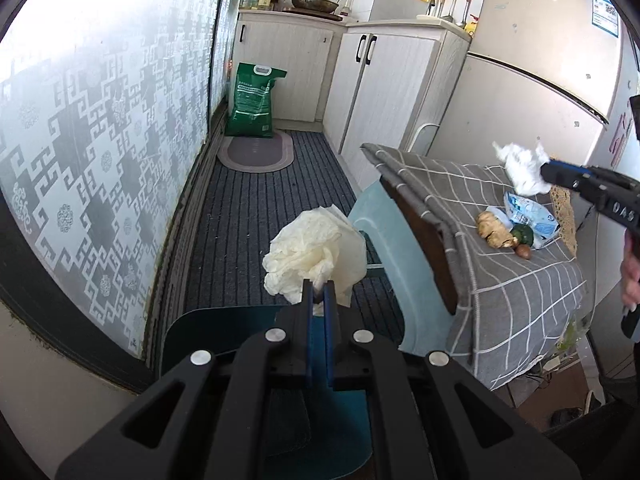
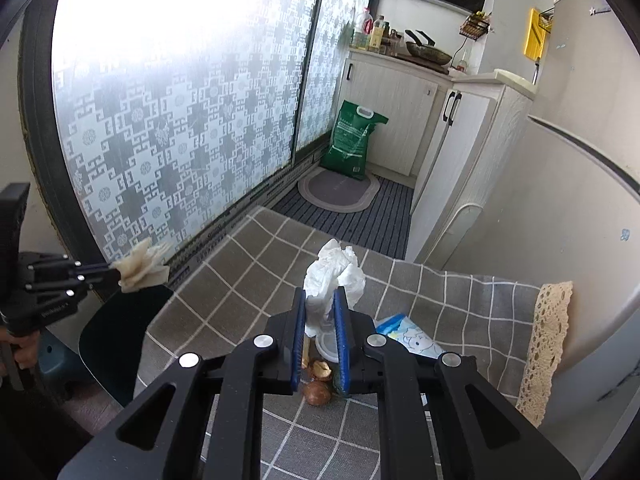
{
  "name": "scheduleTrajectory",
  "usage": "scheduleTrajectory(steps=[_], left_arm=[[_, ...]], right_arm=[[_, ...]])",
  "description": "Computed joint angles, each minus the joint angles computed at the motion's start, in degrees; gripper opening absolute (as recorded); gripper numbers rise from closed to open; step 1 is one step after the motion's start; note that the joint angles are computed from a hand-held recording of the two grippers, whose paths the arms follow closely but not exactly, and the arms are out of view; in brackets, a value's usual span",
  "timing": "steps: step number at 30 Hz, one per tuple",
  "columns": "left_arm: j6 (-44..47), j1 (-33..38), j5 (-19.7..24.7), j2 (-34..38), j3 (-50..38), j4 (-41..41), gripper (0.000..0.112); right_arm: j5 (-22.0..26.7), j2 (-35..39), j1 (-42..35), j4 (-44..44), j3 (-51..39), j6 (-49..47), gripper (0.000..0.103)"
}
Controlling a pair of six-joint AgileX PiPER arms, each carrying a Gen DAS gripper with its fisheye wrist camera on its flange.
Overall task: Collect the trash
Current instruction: 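Carry both white bags to the teal bin and open both tools inside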
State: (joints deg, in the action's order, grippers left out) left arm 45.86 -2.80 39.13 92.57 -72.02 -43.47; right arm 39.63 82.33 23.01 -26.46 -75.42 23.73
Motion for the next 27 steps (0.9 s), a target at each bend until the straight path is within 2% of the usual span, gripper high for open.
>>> scheduleTrajectory(steps=[3, 7, 11, 16, 21, 27], left_arm=[[0.7, 2.1, -0.1, 0.9, 1.2, 0.6, 0.006], [0.0, 4.6, 0.9, 3.4, 2.1, 3.1, 0.006], [-0.9, 5.1, 1.0, 5.0, 3.3, 6.7, 0.006], [-2.1, 5.6, 2.4, 7.8, 3.6, 9.6, 0.006], [-3.3, 4.7, 1.5, 10.4, 4.8, 13.4, 0.006], [-5.7, 4.7, 3.5, 12.8, 4.1, 16.2, 0.006]], right_arm=[[0.4, -0.7, 2.7, 0.6, -2.5, 0.4, 0.014], [0.9, 1.4, 6.8, 5.8, -6.0, -2.0, 0.014], [1.5, 6.1, 10.5, 12.0, -8.7, -4.0, 0.014], [4.8, 14.1, 15.7, 11.3, -12.9, -2.5, 0.014], [6.6, 20.3, 17.3, 13.7, -14.7, -2.6, 0.014], [8.0, 24.7, 18.4, 15.7, -15.7, -3.2, 0.014]])
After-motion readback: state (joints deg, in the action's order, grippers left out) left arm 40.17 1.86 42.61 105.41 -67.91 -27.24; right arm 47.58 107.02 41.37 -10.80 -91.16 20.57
